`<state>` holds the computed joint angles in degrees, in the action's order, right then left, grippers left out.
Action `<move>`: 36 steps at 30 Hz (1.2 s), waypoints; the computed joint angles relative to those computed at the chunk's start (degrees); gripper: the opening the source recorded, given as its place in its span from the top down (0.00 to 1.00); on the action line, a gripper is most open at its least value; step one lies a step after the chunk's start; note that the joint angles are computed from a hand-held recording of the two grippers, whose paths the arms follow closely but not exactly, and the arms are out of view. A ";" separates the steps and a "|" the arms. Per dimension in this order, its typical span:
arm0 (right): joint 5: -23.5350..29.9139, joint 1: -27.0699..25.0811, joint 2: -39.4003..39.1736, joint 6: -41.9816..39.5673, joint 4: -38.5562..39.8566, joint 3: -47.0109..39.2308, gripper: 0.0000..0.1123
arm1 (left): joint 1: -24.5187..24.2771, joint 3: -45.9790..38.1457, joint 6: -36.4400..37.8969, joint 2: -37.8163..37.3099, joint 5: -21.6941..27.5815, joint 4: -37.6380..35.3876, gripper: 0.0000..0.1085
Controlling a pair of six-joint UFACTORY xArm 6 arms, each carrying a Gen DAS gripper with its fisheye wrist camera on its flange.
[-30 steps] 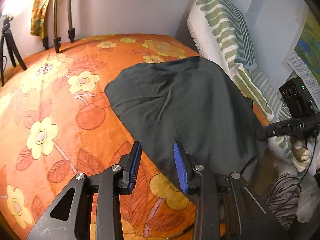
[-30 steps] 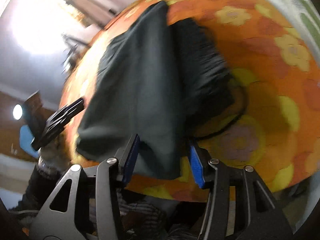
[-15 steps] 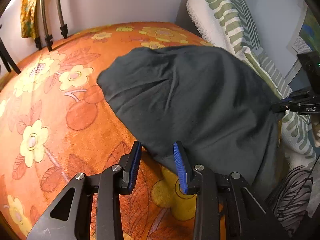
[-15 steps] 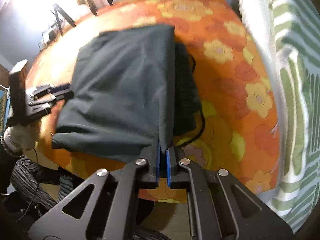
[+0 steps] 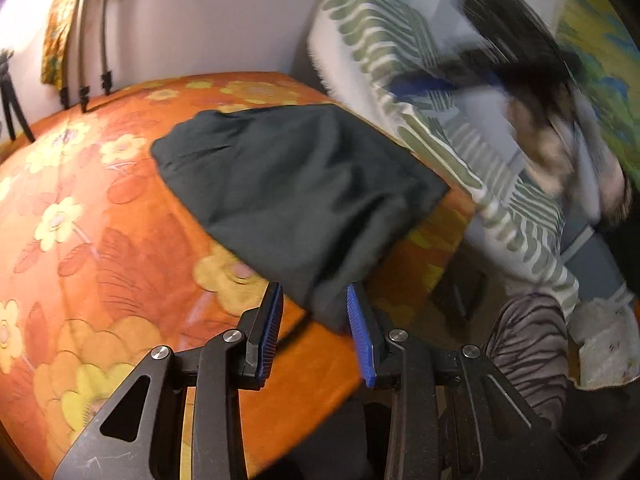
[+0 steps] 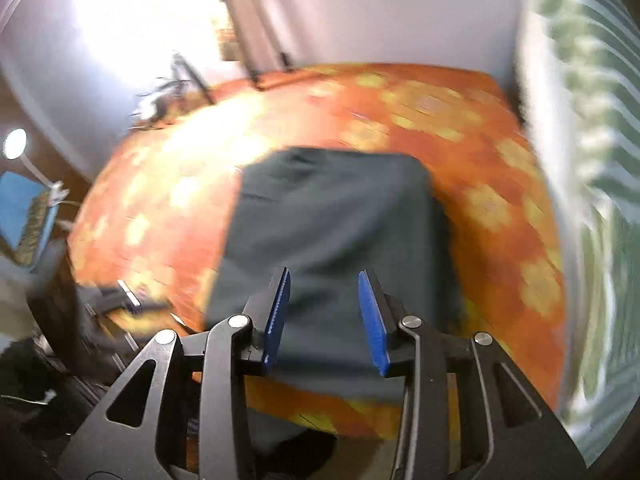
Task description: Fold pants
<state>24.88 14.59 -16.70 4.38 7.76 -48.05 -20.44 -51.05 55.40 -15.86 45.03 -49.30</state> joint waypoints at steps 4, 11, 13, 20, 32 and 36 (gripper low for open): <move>6.28 2.00 13.77 -8.08 11.23 -15.66 0.59 | -2.08 3.37 0.22 -1.41 -3.86 -1.43 0.71; 16.36 5.32 31.02 0.00 1.89 -34.19 0.59 | -2.71 5.32 0.59 -1.07 -5.68 -1.93 0.71; 17.49 5.26 33.27 0.60 1.29 -36.80 0.59 | -3.20 5.01 0.80 -0.63 -6.21 -2.22 0.71; 20.88 4.52 40.51 -0.33 0.90 -47.65 0.59 | -4.75 3.78 1.00 1.32 -7.57 -2.81 0.85; 35.04 5.48 61.25 -9.93 -4.69 -77.45 0.49 | -3.83 4.20 0.73 1.08 -7.68 -4.99 0.91; 35.23 7.22 62.15 -12.56 -7.82 -77.24 0.49 | -3.75 4.50 1.04 0.71 -8.15 -4.82 0.91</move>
<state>60.11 21.82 45.44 -8.18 -0.07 -125.28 -24.18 -46.55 56.43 -15.15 36.88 -54.11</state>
